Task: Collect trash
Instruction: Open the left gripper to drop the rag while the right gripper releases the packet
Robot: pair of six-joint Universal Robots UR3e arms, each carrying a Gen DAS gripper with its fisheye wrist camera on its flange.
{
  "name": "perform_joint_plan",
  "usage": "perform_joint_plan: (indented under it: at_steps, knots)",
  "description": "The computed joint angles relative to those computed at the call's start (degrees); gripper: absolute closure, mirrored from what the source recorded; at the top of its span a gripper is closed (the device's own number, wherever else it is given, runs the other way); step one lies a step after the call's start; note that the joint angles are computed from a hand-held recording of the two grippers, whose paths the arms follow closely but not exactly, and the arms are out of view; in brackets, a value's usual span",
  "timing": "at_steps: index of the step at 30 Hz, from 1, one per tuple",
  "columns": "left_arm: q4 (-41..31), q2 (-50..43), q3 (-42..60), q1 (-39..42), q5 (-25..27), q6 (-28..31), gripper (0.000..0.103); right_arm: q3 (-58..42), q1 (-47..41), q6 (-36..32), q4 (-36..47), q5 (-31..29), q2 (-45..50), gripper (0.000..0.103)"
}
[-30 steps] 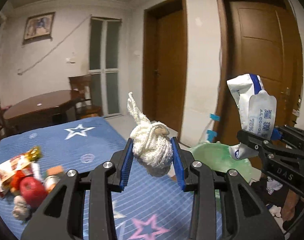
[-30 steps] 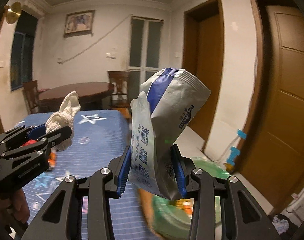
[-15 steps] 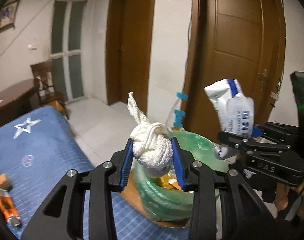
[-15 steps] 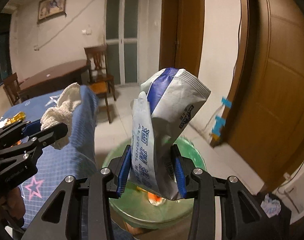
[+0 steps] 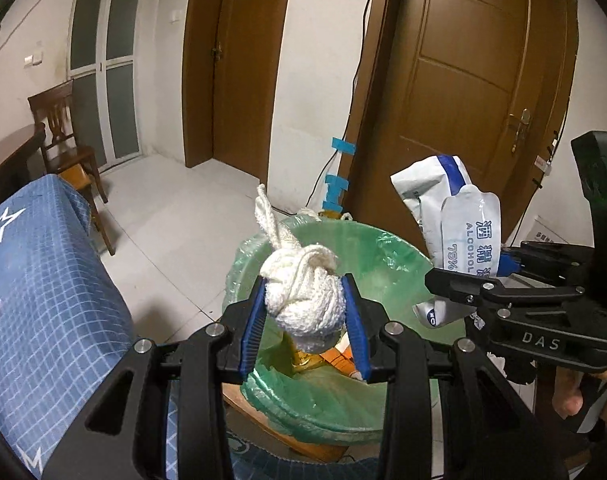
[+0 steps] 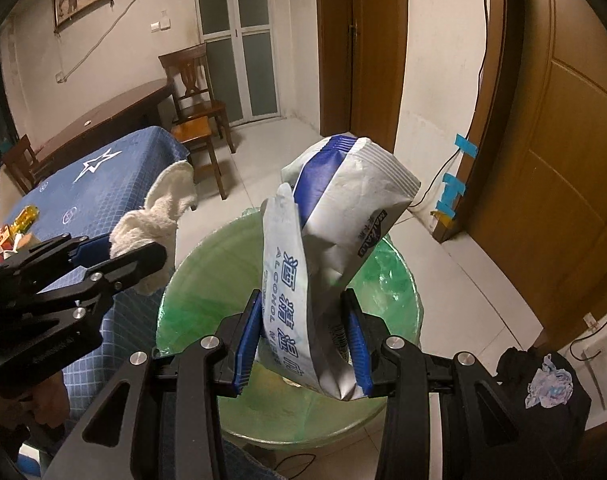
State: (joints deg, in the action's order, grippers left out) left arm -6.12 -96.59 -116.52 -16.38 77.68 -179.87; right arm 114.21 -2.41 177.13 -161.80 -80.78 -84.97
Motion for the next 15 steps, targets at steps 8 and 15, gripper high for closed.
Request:
perform_joint_plan:
  at_steps: [8, 15]
  knots:
    - [-0.63, -0.84, 1.24, -0.43, 0.43, -0.24, 0.067, 0.73, 0.27, 0.29, -1.4, -0.15, 0.84, 0.062]
    - [-1.08, -1.93, 2.66, -1.3, 1.21, -0.82, 0.064, 3.55, -0.52, 0.54, -3.83, 0.06, 0.24, 0.06]
